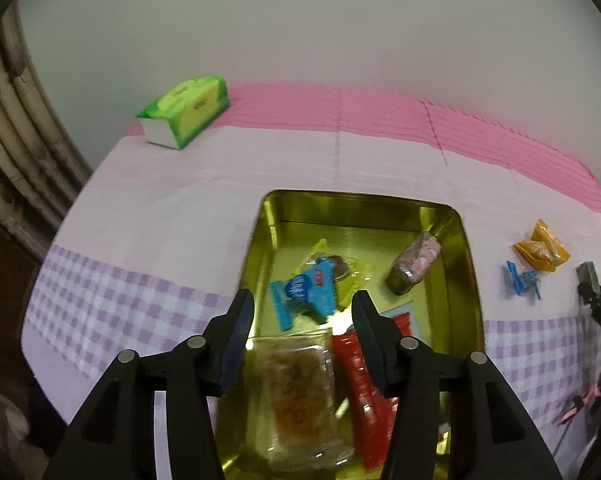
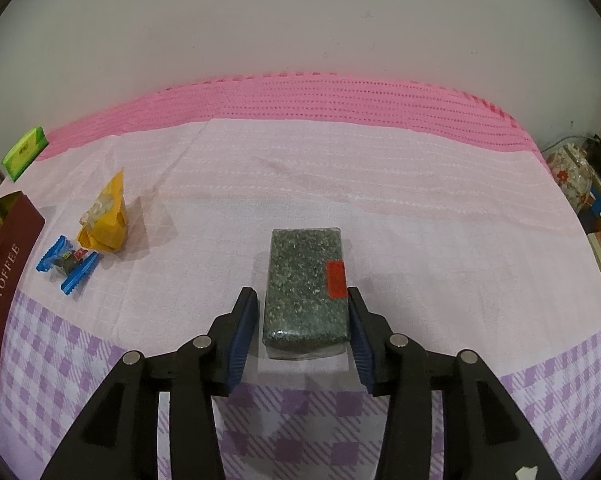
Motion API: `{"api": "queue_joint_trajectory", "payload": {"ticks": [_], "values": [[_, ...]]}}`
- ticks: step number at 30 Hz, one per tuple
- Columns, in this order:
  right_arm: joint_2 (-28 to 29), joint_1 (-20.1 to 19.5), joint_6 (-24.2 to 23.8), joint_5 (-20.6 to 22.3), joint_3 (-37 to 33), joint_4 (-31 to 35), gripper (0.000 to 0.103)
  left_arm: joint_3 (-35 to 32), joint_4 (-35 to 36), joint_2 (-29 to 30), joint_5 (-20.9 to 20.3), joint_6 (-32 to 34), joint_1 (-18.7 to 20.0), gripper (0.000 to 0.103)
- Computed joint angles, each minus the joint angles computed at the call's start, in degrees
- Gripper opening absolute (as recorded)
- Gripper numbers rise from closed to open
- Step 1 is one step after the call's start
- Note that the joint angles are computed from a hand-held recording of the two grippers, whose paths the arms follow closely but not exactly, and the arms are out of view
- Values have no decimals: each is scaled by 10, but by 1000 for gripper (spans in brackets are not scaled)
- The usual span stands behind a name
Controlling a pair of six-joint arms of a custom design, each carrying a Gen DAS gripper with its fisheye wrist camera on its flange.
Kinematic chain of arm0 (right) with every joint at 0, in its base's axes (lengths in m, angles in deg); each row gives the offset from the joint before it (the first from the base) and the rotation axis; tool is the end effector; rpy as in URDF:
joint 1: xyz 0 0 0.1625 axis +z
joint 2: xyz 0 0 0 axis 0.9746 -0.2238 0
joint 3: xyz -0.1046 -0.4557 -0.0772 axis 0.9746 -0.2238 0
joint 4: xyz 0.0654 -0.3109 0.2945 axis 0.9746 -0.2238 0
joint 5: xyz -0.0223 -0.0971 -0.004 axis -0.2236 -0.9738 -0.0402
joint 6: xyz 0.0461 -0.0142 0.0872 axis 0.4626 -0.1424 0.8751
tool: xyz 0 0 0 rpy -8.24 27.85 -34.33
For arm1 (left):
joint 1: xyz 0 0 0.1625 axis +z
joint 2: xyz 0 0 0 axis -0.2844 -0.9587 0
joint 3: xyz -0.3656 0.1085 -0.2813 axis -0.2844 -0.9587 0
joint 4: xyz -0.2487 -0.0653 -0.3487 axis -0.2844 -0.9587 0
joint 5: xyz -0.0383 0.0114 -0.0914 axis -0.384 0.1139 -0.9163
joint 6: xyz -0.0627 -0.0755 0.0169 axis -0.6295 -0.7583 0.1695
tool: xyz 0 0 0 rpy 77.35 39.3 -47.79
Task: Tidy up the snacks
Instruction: 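Carry the grey-green pack into the tin and open the right gripper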
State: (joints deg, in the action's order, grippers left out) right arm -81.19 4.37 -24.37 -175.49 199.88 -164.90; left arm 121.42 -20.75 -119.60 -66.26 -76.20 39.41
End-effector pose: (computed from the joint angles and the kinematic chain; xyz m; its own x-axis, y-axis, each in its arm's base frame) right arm 0.0313 -0.4119 0.2221 -0.6890 -0.1983 0.6971 -0.5229 0.8021 -0.2886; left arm -0.1807 -0.3022 0.1597 -0.6413 -0.3279 -0.6937 0.2037 0.7989 -0.5659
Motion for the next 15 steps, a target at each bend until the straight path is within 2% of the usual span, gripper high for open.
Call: {"api": "queue_joint_trajectory", "payload": {"ticks": [6,9,15], "values": [[-17,16,31,-38,-28,87,42,3,87,-22,-6,-72,-31,57],[-16,21,38,-50,-34,100,41,7,129,-25,-8,-121,-52,57],[-6,38,70,-87,-47,120,35,6,166,-17,-17,-141,-63,60]]}}
